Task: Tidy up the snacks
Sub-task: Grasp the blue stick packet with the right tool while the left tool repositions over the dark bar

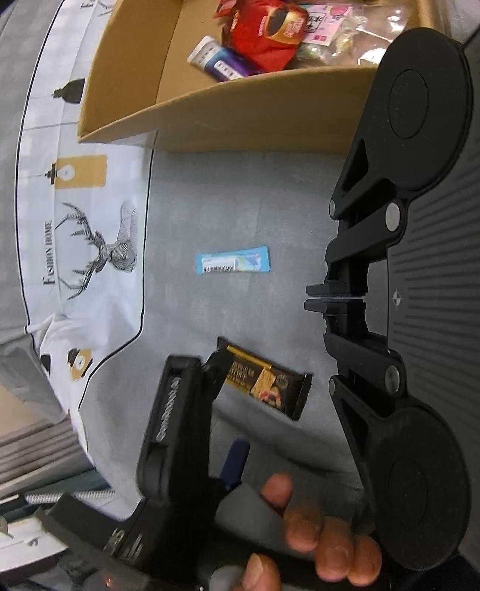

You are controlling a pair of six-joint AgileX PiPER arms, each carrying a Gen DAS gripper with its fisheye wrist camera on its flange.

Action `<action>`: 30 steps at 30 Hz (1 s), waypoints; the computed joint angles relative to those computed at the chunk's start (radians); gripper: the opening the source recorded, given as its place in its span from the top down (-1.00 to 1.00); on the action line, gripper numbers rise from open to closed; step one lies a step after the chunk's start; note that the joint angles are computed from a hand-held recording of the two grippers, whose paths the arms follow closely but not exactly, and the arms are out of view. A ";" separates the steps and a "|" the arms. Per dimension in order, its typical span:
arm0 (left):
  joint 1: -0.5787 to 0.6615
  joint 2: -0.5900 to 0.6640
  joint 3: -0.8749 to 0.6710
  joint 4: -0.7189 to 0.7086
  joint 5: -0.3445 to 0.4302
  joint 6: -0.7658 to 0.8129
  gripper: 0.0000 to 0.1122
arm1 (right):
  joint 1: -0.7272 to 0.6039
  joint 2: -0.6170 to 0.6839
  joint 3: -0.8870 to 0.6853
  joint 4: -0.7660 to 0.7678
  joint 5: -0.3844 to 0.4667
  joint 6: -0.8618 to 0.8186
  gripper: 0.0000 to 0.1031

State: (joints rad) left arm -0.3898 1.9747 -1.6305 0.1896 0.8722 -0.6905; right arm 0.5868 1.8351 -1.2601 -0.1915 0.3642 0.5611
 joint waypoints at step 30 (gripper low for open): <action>0.020 0.128 -0.147 0.011 0.102 0.049 -0.51 | 0.010 0.408 -0.394 -0.590 0.044 0.445 0.74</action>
State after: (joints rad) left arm -0.3698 2.1027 -1.7773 0.2005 0.9744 -0.6416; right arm 0.5968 2.2427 -1.6544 -0.7813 0.4081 1.0066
